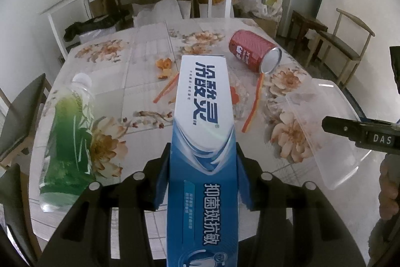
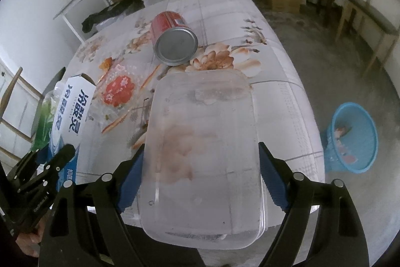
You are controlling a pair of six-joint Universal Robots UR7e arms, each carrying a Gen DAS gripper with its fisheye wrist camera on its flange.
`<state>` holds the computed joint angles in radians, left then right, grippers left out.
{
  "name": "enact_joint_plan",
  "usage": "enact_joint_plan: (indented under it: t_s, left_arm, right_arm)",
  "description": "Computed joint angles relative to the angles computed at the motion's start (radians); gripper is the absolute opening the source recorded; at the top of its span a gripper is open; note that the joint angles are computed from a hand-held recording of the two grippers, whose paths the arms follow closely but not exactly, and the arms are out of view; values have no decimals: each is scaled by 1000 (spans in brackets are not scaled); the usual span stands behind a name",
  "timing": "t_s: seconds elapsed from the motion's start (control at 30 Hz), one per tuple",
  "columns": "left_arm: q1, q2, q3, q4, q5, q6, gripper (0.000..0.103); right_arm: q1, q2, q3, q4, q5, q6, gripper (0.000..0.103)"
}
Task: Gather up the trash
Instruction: 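Lift the container and toothpaste box up off the table with both grippers, then carry both items over the wastebasket and open both grippers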
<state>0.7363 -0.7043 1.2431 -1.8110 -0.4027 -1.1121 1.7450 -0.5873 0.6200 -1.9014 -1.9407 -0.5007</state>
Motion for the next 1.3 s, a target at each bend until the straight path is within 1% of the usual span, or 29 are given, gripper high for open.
enact_joint_plan:
  t_s: [0.4, 0.47, 0.63, 0.83, 1.07, 1.27, 1.3]
  left_arm:
    - [-23, -9, 21, -58, 36, 36, 45]
    - [-26, -11, 31, -82, 39, 46, 45]
    - [-34, -17, 60, -205, 40, 124, 45]
    - [-43, -14, 66, -283, 49, 178, 45]
    - [-57, 22, 31, -442, 67, 346, 45]
    - [-62, 83, -49, -569, 60, 516, 45]
    - [-62, 101, -75, -597, 53, 557, 45]
  right_arm:
    - [0, -25, 23, -14, 40, 10, 79]
    - [0, -29, 27, -17, 45, 10, 79]
    - [-3, -42, 37, -23, 67, 14, 79]
    - [-9, -54, 36, -20, 94, 27, 79]
    - [-13, -73, 29, -30, 145, 46, 79]
    - [-28, -84, 5, -22, 201, 72, 79]
    - [-31, -87, 3, -24, 207, 75, 79]
